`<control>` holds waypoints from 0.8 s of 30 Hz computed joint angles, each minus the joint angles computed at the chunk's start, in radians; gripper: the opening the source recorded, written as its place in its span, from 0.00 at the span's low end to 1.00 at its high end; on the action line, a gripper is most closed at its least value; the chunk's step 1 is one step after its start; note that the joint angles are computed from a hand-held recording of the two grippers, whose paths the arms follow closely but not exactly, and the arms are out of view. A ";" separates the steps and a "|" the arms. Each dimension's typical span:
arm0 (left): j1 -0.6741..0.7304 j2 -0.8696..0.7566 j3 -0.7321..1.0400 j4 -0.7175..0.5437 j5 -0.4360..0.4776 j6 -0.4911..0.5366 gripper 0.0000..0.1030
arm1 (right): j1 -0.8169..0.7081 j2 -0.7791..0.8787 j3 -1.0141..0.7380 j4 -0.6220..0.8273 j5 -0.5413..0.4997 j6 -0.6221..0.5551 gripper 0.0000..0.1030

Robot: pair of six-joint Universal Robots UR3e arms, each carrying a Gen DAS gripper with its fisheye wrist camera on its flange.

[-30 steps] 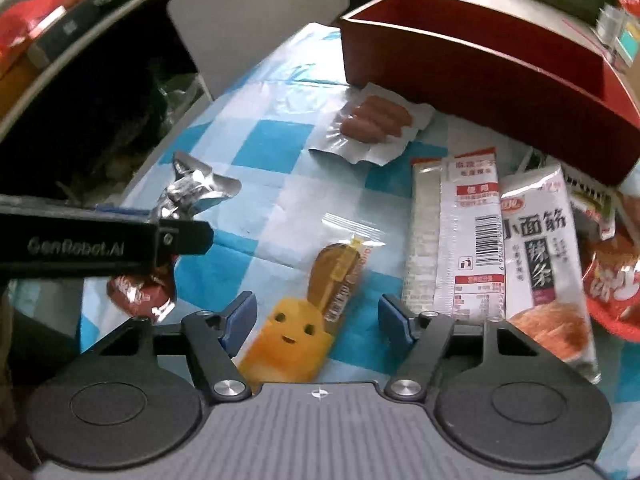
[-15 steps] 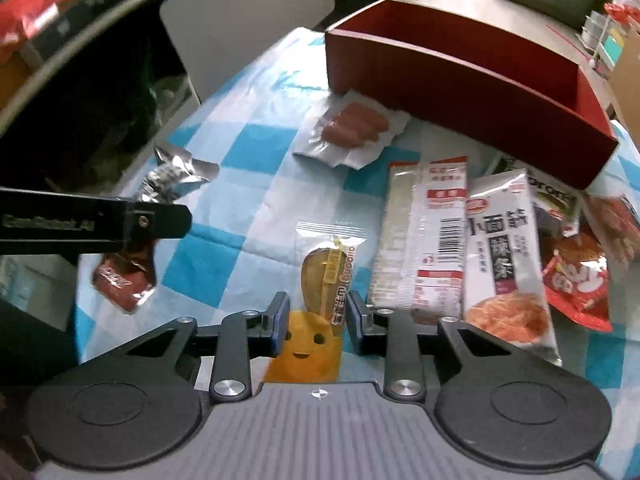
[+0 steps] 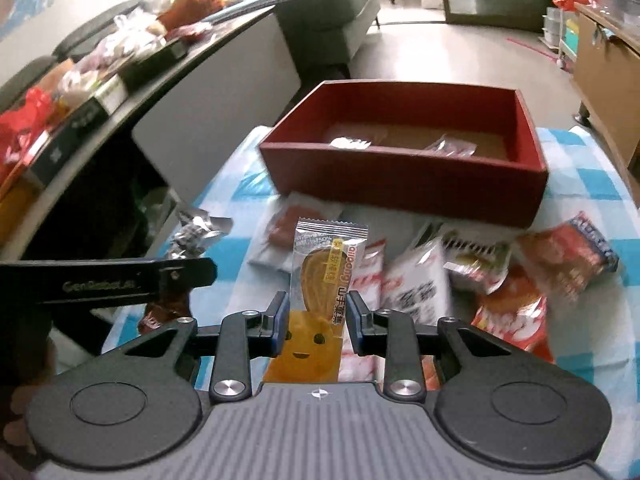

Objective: Organize snacks
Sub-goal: 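Carry the foil packet and yellow snack bar over the red box with both tools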

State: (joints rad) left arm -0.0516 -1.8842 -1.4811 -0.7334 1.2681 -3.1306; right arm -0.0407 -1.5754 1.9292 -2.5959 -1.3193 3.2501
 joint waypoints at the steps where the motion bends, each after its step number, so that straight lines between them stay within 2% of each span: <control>1: -0.009 -0.022 0.031 0.000 0.005 -0.005 0.39 | -0.014 0.006 -0.009 -0.007 0.009 -0.001 0.37; 14: -0.117 -0.294 0.440 -0.053 0.088 -0.040 0.39 | -0.093 0.122 -0.153 -0.054 0.047 -0.016 0.37; 24: -0.174 -0.535 0.847 -0.189 0.149 -0.029 0.39 | -0.126 0.240 -0.296 -0.049 0.037 -0.032 0.37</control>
State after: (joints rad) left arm -0.2258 -2.4194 -0.6339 -0.9223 1.4171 -3.1593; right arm -0.1672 -1.3356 1.6329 -2.6451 -1.2824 3.2181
